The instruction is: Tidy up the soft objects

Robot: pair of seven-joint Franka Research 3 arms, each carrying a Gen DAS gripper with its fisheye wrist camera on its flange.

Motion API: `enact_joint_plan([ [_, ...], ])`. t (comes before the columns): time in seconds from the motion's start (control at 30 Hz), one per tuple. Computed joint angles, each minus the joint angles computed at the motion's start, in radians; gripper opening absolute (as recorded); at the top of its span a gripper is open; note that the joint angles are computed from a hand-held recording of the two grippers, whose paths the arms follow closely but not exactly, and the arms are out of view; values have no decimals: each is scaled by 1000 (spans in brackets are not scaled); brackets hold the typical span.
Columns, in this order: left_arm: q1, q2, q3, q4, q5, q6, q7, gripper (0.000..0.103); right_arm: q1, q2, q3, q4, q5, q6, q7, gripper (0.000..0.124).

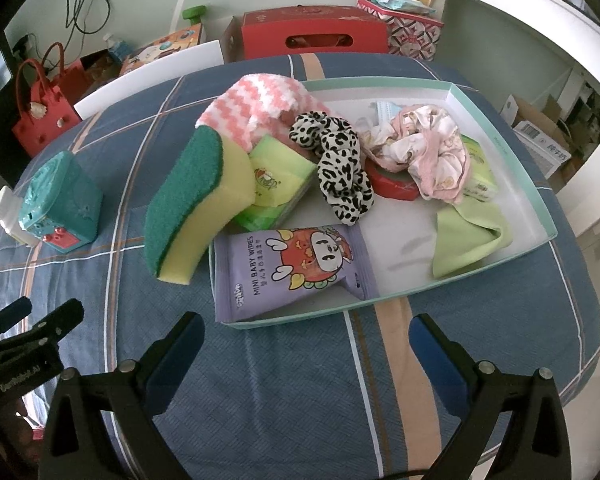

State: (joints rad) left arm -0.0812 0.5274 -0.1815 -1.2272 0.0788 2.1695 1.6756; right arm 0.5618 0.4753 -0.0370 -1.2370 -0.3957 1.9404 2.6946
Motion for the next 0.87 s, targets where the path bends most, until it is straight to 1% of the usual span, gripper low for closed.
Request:
enact_joint_plan([
  [0.23,-30,-40,35,-57,98,28,-72,99,3,6,-1,11,1,-7,-5,103],
  [0.7,-8,-61,27,-79,100,11,-84,99,12,22,-3,41,-1,-31,-14,103],
  [0.87,-7,-66,29,-90,106,22,-93,99,13,25,-4,47,0,-36,-20,103],
])
